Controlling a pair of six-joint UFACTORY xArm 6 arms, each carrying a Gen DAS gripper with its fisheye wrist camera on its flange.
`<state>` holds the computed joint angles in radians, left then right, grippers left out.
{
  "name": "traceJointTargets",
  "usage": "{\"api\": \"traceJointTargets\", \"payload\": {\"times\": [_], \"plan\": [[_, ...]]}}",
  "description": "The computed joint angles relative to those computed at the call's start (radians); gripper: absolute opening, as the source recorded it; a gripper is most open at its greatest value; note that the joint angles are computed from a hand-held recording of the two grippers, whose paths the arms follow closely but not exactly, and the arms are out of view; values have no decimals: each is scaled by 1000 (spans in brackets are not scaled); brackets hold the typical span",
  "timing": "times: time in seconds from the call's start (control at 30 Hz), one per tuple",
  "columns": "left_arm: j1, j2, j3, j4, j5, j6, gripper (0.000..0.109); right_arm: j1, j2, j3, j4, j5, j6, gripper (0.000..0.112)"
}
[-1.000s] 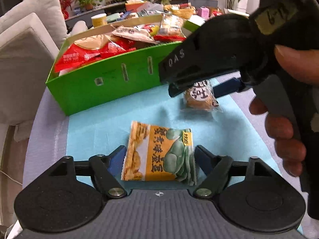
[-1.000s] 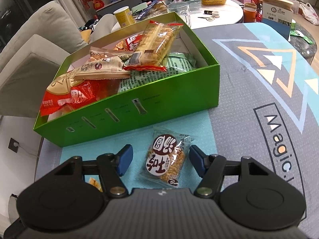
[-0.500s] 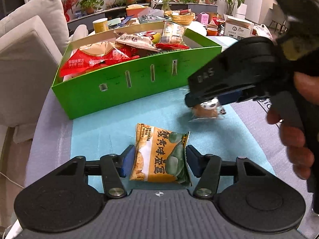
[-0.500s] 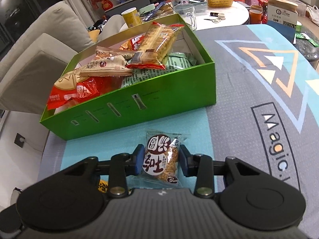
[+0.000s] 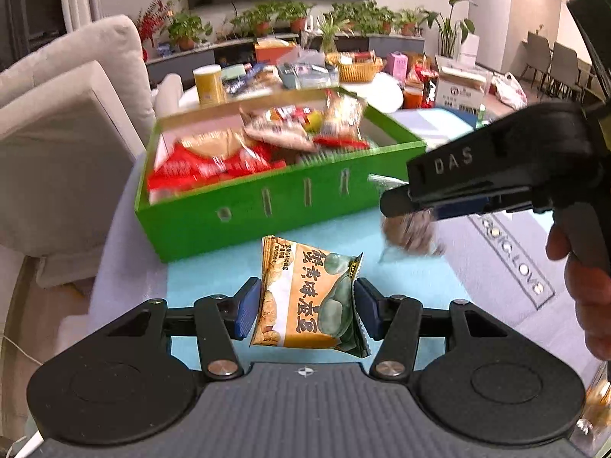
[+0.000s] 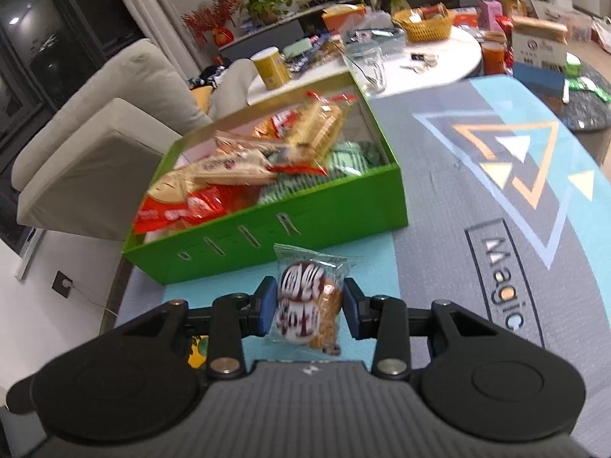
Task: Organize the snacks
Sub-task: 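Carry the pea-snack bag with the left gripper while the right carries the cookie packet to the box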
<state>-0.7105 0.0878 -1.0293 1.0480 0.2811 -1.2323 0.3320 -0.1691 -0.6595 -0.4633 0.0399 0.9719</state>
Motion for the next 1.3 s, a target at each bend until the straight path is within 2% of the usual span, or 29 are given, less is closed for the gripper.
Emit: {"api": "traceJointTargets", "payload": {"times": [0.1, 0.23, 0.3, 0.4, 0.43, 0.47, 0.6, 0.77, 0.8, 0.87, 1.0, 1.3], "plan": [[4, -11, -18, 40, 30, -42, 51, -9, -18, -22, -135, 10, 86, 35], [19, -32, -17, 88, 33, -99, 51, -4, -17, -39, -114, 42, 27, 34], [25, -42, -8, 109, 33, -125, 51, -15, -12, -31, -134, 58, 44, 35], [33, -38, -2, 92, 24, -113, 51, -31, 12, -11, -144, 29, 61, 55], [33, -31, -5, 79, 27, -106, 51, -34, 22, -14, -166, 29, 83, 57], [34, -25, -8, 71, 27, -101, 51, -35, 35, -24, -194, 34, 107, 57], [40, -17, -10, 71, 9, -99, 51, -7, 97, -74, -127, 59, 4, 56], [48, -11, -12, 47, 12, -81, 51, 21, 178, -151, -119, 110, -43, 56], [49, -14, -7, 46, 12, -82, 51, 24, 189, -160, -127, 119, -39, 54], [51, -9, -11, 40, 15, -80, 51, 23, 200, -164, -128, 124, -45, 41], [58, -4, -14, 37, 8, -81, 51, 14, 167, -121, -30, 87, -110, 38], [58, -38, -18, 96, -8, -126, 51, 7, 19, -46, -9, -4, -101, 38]]}}
